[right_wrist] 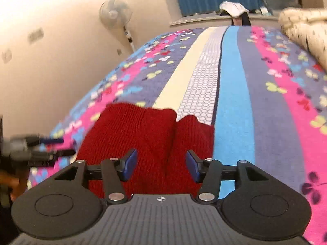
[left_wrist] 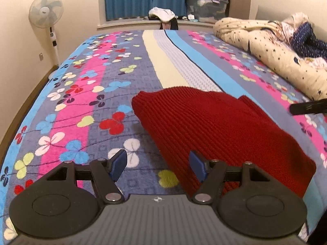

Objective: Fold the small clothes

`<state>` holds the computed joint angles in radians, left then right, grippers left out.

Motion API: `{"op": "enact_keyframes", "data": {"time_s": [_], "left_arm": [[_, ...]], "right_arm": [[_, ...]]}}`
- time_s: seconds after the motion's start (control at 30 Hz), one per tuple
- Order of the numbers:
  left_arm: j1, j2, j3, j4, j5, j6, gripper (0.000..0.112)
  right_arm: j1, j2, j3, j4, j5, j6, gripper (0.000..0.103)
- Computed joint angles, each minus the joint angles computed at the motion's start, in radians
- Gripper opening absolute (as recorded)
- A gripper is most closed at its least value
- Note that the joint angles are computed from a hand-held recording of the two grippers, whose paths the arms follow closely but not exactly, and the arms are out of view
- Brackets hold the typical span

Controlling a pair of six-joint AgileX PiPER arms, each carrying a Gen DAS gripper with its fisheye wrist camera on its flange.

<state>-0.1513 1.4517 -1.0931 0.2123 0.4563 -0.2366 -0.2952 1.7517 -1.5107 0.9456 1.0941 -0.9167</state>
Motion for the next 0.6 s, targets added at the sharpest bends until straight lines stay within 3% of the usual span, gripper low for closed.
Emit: {"op": "enact_keyframes", "data": {"time_s": [0.13, 0.4, 0.47, 0.5, 0.6], "left_arm": [[-0.015, 0.027, -0.016, 0.05, 0.012, -0.032, 0.073], [-0.013, 0.069, -0.035, 0.184, 0.004, -0.175, 0.073], [-0.014, 0.08, -0.042, 0.224, 0.007, -0.223, 0.073], [-0.014, 0.084, -0.046, 0.238, 0.006, -0.24, 0.073], [-0.017, 0.093, -0.05, 0.279, 0.004, -0.293, 0.073]], "right_arm": [[0.055, 0.119, -0.099, -0.045, 0.003, 0.141, 0.056], [0.12, 0.21, -0.179, -0.053, 0.019, 0.191, 0.065], [0.132, 0.214, -0.173, -0.036, 0.014, 0.168, 0.059], [0.133, 0.22, -0.179, -0.023, 0.033, 0.15, 0.042], [0.143, 0.197, -0.146, -0.005, 0.009, 0.082, 0.029]]}}
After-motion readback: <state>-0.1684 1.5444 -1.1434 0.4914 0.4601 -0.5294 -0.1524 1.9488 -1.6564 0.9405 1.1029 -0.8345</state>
